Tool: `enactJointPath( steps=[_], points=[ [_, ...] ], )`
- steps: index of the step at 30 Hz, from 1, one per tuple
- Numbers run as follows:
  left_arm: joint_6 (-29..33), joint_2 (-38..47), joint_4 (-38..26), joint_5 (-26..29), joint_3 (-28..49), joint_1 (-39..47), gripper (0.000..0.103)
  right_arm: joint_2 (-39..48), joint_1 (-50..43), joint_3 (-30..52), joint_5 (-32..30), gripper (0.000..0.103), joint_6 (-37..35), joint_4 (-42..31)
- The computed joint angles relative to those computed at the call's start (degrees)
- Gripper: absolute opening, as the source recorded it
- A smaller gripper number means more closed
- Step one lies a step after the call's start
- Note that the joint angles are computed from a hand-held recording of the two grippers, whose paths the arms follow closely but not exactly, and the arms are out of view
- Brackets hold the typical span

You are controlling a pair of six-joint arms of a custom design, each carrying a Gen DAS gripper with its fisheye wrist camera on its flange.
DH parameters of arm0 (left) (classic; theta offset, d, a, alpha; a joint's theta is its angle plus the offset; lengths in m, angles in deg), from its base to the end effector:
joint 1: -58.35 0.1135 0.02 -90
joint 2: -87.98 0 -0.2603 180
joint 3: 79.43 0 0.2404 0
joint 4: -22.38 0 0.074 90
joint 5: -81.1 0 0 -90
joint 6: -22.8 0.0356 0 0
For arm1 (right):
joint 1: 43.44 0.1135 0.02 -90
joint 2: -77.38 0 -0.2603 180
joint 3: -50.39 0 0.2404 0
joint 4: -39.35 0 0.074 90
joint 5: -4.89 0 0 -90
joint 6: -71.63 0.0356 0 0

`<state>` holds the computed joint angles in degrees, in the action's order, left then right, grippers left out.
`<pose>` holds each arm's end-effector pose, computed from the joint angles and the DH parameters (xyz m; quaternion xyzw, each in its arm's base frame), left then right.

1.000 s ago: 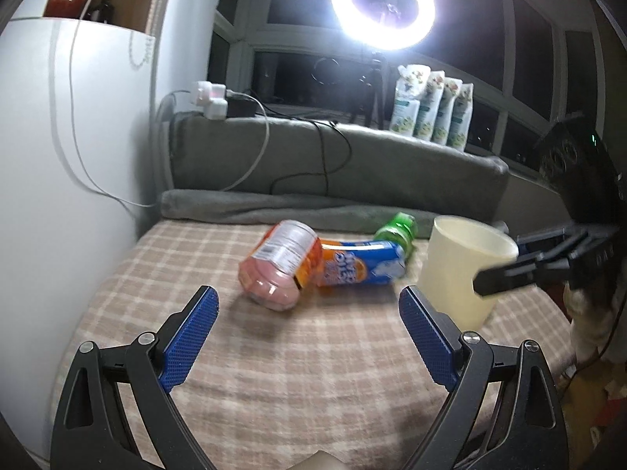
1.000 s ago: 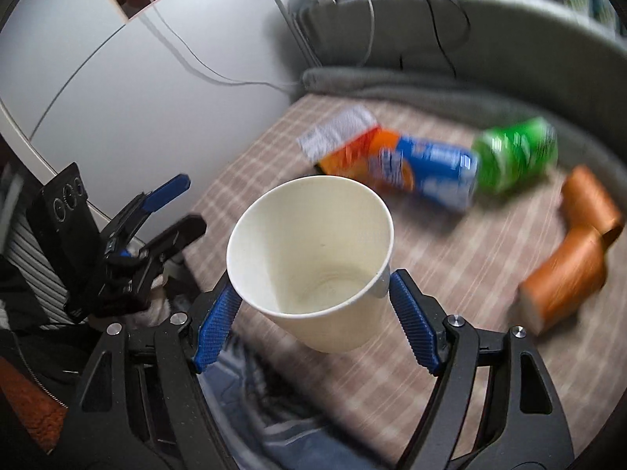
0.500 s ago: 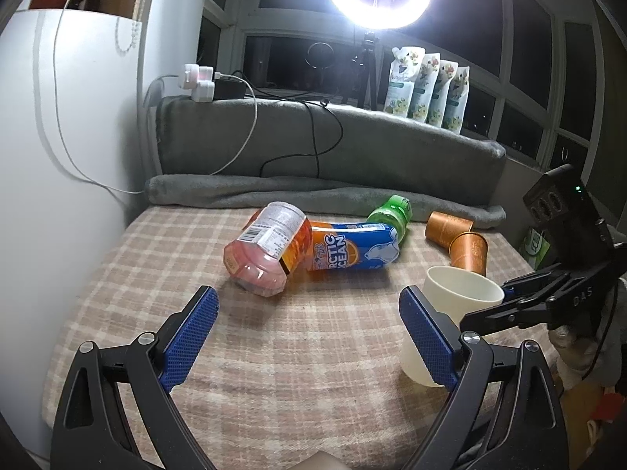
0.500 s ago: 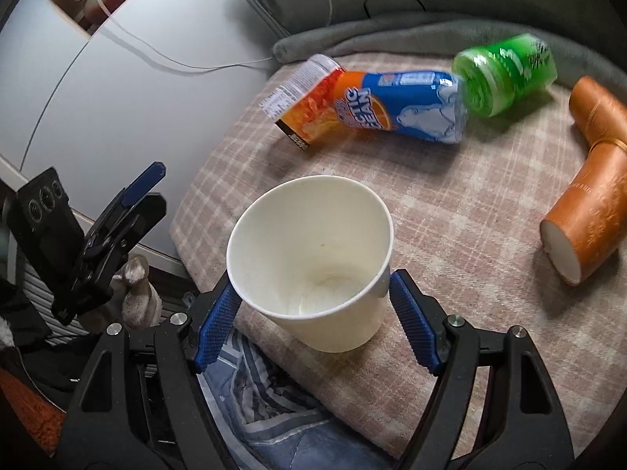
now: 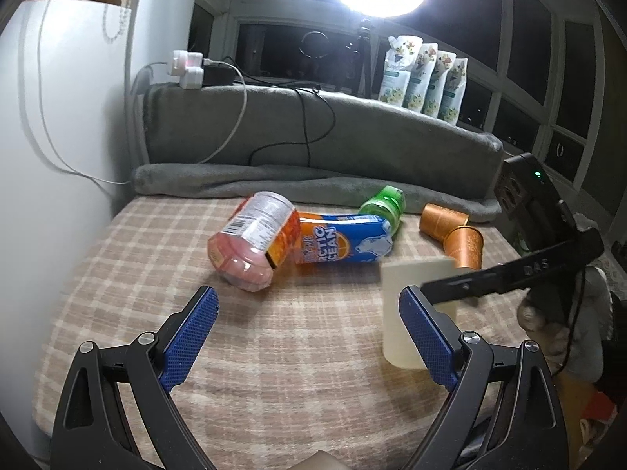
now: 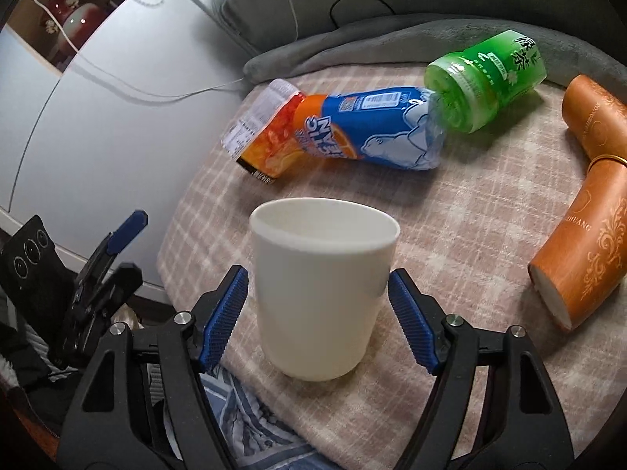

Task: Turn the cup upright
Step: 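Lower the upright white cup onto the cloth with the right gripper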

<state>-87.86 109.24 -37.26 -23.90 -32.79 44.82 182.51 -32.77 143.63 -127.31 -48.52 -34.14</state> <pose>0.0840 -0.0107 0.2499 -0.1154 0.8710 -0.0260 0.4769 0.3211 0.0848 0.2152 -0.3387 0.8686 0.3482 0.0979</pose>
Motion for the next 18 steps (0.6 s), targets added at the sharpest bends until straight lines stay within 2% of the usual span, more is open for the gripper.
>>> enactJointPath(
  steps=[4, 10, 14, 18],
  points=[
    [1.48, 3.22, 2.74, 6.8, -0.2, 3.72, 0.094, -0.37, -1.08, -0.57, -0.87, 0.078, 0.67, 2.08],
    [5.05, 13.38, 7.87, 24.82, 0.7, 15.01, 0.094, -7.12, -4.48, -6.4, -0.34, 0.079, 1.61, 7.28],
    [5.53, 25.91, 11.05, 37.34, 3.63, 22.06, 0.093, -13.54, -8.46, -12.0, -0.74, 0.082, 2.3, 10.69],
    [4.48, 36.19, 13.7, 42.72, 6.46, 23.27, 0.093, -17.92, -13.53, -15.46, -2.02, 0.082, 0.53, 10.89]
  ],
)
